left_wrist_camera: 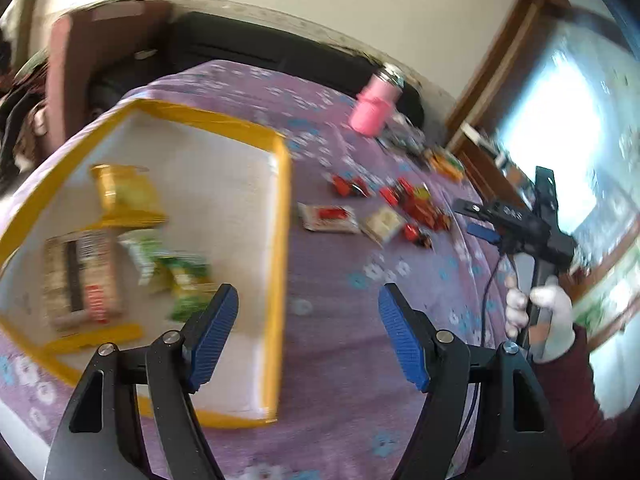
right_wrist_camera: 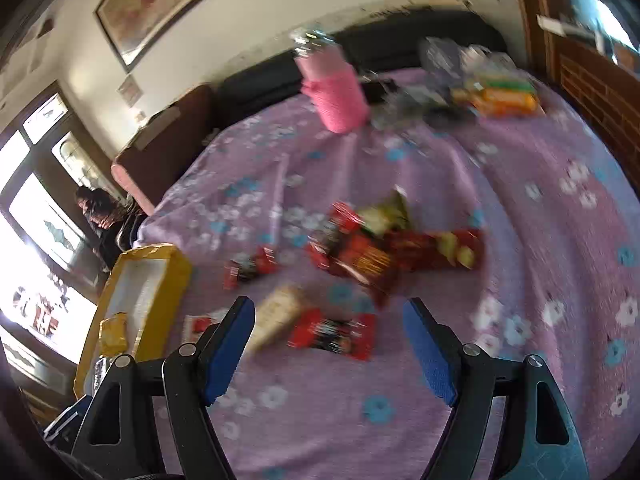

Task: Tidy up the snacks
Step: 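Carry both bags into the white tray and open both grippers, then grasp the red-and-white sachet with the left gripper while the right grasps the cream wafer bar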

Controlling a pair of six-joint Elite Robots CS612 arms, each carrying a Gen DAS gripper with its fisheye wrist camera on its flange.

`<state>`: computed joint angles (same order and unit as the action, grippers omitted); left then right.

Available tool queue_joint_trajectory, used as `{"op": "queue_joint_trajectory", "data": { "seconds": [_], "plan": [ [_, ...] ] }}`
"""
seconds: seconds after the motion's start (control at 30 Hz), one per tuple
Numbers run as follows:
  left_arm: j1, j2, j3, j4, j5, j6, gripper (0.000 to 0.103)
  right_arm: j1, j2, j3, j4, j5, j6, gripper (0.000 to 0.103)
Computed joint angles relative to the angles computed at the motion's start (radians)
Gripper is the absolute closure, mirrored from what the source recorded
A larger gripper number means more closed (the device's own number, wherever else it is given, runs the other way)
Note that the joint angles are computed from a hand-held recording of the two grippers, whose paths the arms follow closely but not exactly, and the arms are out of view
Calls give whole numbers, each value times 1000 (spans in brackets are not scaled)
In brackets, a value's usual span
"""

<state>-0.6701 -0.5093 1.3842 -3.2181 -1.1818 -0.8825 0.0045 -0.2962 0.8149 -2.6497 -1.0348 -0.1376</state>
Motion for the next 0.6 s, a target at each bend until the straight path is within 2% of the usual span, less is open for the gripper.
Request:
{"op": "queue_joint_trajectory", "data": {
  "seconds": [0.1, 0.3, 0.37, 0.43, 0.47, 0.6],
  "plan": [
    [-5, 10, -35, 33, -15, 41, 31, 2, 13, -19, 59, 28, -31, 25],
    [-6, 12, -46, 65, -12, 53, 30, 52, 28, -50, 106, 47, -131, 27],
    [-4, 10, -40, 59, -13, 38, 31, 79, 44, -87, 147, 21, -175, 32],
    [-2, 10, -35, 55, -14, 28, 30, 109, 68, -141, 202, -4, -220, 44],
    [-1, 9, -32, 54, -14, 22, 30, 122, 80, -165, 226, -22, -238, 47],
    [0, 1, -11, 40, -10, 11, 30, 163, 118, -230, 275, -124, -304, 61]
  ]
}}
